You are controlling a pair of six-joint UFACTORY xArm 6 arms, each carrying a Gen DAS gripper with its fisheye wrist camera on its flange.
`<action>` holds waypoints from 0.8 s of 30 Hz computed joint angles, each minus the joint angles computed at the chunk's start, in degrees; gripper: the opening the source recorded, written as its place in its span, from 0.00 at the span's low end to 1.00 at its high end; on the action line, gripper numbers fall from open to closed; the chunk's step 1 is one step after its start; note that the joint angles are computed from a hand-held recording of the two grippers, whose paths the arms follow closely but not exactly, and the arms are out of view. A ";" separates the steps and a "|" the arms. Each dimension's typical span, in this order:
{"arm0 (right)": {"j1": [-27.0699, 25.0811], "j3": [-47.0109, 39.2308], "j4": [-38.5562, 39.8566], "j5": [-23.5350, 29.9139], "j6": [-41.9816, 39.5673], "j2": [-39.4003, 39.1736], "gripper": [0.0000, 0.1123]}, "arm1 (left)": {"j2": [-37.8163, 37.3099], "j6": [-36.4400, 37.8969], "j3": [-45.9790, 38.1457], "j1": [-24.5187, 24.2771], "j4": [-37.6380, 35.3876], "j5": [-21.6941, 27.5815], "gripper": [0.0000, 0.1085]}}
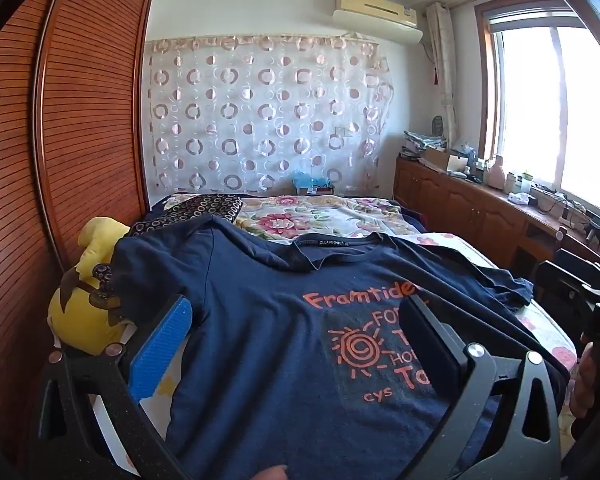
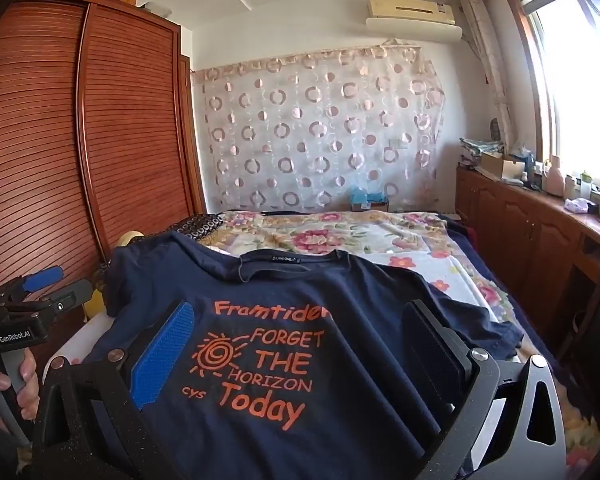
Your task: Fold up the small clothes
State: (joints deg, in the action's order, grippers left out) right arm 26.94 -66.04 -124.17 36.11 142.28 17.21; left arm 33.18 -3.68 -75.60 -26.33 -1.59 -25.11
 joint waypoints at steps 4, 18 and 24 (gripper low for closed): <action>-0.20 -0.52 -0.65 -0.62 0.78 0.37 0.91 | -0.34 3.12 -0.04 -0.34 -1.99 1.23 0.95; 0.01 0.11 -0.74 0.25 0.93 -0.08 0.91 | -0.50 4.47 0.13 -0.49 -3.13 1.19 0.95; 0.17 0.21 -0.80 0.41 1.06 -0.18 0.91 | -0.31 4.64 -0.22 -0.36 -3.16 1.36 0.95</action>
